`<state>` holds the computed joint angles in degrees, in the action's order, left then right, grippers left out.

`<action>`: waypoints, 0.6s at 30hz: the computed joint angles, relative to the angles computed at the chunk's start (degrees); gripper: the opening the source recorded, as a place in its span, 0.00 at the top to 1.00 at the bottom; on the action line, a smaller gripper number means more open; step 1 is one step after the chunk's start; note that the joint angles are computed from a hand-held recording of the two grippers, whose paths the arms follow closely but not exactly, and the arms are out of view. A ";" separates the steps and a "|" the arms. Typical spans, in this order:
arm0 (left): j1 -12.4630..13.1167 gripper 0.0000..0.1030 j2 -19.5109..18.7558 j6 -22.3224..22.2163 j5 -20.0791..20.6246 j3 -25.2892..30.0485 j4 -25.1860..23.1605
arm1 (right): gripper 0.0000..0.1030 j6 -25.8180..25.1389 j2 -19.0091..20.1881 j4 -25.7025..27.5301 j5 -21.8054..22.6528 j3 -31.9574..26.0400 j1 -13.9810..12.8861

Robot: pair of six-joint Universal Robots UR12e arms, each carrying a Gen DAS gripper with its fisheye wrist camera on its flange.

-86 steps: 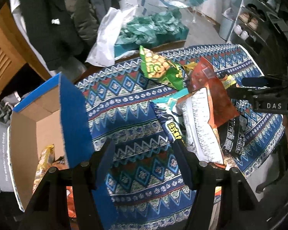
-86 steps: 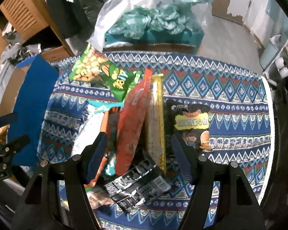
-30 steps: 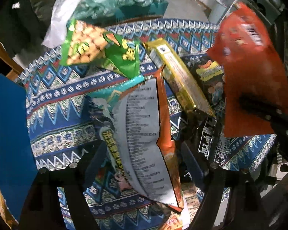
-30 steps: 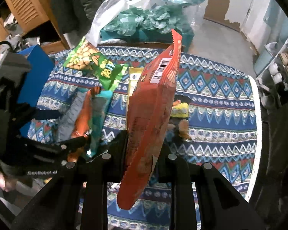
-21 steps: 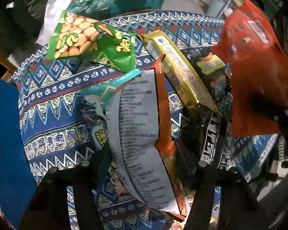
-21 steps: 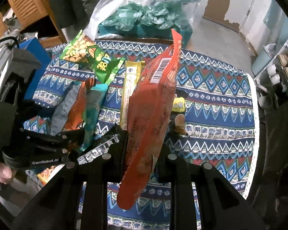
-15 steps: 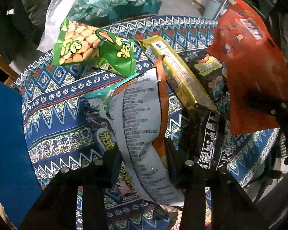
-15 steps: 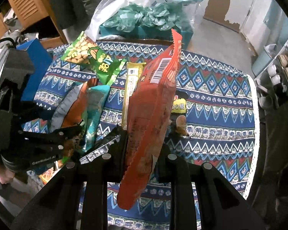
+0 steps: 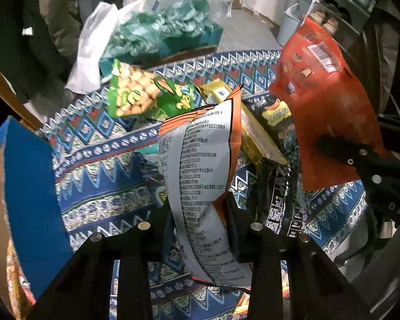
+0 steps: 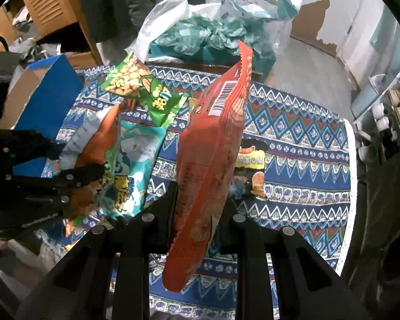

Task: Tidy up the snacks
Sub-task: 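Carry both bags over the cardboard box and release them inside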

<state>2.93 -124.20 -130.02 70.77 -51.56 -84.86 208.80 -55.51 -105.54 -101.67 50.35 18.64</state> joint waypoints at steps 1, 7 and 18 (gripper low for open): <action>0.18 0.66 0.09 0.01 -0.26 0.18 0.15 | 0.80 -0.22 0.19 0.05 -0.16 -0.45 0.10; 1.09 0.66 0.49 0.38 -1.18 0.70 1.72 | 0.80 -2.20 1.38 0.80 -1.37 -3.20 0.83; 3.36 0.66 0.98 1.18 -2.72 1.70 4.60 | 0.80 -5.42 3.17 0.03 -0.35 -6.98 1.85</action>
<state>6.29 -123.22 -128.83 68.05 -49.86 -80.26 203.38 -52.33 -105.51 -102.03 43.37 20.49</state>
